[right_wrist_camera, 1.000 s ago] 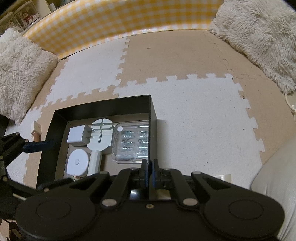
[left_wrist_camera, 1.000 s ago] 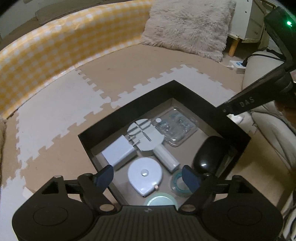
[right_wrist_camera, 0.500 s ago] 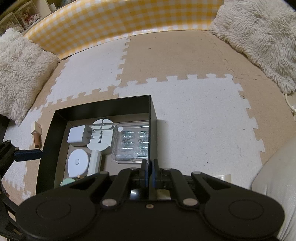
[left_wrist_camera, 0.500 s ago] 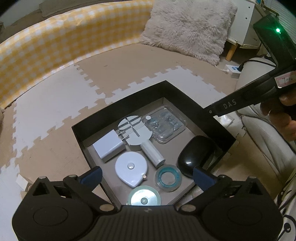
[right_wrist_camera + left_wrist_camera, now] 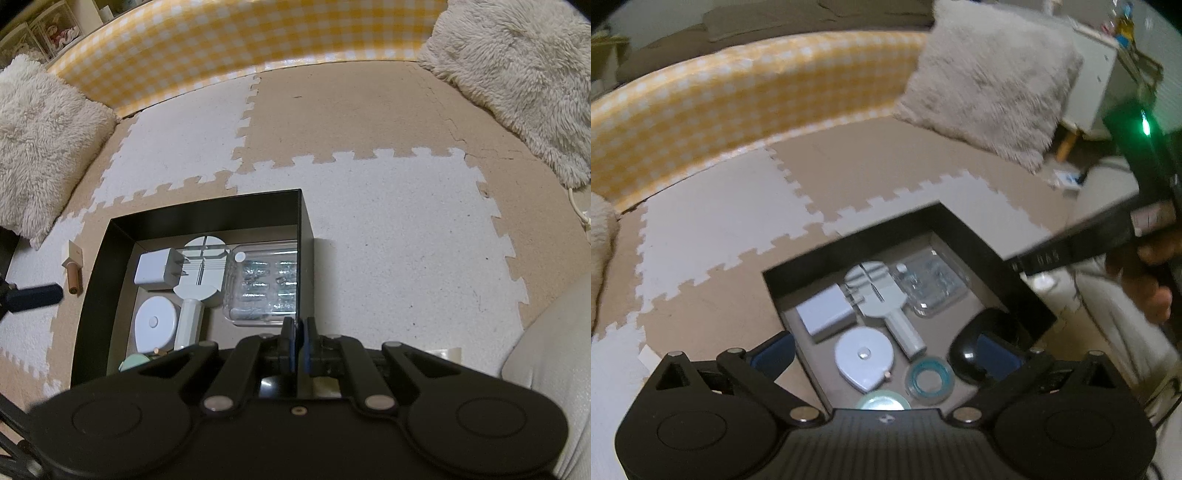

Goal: Organize rigid objects
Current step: 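Move the open left tool to the white-capped lip gloss tube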

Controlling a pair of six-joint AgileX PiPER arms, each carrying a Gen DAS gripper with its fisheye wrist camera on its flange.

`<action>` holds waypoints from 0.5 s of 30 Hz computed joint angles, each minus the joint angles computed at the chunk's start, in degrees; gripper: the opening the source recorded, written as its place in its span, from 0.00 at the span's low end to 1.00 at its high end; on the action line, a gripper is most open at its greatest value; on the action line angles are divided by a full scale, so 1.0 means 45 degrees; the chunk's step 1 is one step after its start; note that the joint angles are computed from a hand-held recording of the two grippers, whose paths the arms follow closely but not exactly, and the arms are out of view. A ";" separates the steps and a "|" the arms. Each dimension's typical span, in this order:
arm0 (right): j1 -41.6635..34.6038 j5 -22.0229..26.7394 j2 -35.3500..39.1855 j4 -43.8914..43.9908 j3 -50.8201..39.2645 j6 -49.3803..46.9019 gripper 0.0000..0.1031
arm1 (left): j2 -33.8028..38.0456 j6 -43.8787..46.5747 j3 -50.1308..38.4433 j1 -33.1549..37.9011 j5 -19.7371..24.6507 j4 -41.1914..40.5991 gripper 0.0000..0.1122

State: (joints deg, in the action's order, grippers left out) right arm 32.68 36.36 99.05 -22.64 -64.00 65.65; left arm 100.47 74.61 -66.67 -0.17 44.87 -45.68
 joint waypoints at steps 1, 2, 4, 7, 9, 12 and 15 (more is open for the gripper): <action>0.0001 0.0003 0.0002 0.0005 -0.0006 0.0001 0.05 | 0.0031 -0.0028 -0.0134 0.0151 0.0141 -0.0168 0.92; 0.0006 0.0009 0.0005 -0.0005 -0.0010 0.0004 0.05 | 0.0036 -0.0015 -0.0215 0.0305 0.0205 -0.0365 0.92; 0.0003 0.0008 0.0004 -0.0002 -0.0008 -0.0002 0.05 | 0.0061 -0.0023 -0.0395 0.0566 0.0265 -0.0700 0.92; 0.0006 0.0004 0.0003 -0.0008 -0.0005 0.0008 0.05 | 0.0181 -0.0187 -0.0798 0.0952 0.0257 -0.1008 0.92; 0.0003 0.0005 0.0005 -0.0006 -0.0009 0.0000 0.05 | 0.0322 -0.0411 -0.1140 0.1225 0.0183 -0.1178 0.92; 0.0010 0.0003 0.0004 -0.0012 -0.0004 0.0017 0.05 | 0.0548 -0.0681 -0.1622 0.1638 0.0024 -0.1358 0.92; 0.0002 0.0003 0.0003 -0.0003 -0.0007 0.0004 0.05 | 0.0855 -0.1031 -0.2162 0.1931 -0.0157 -0.1232 0.92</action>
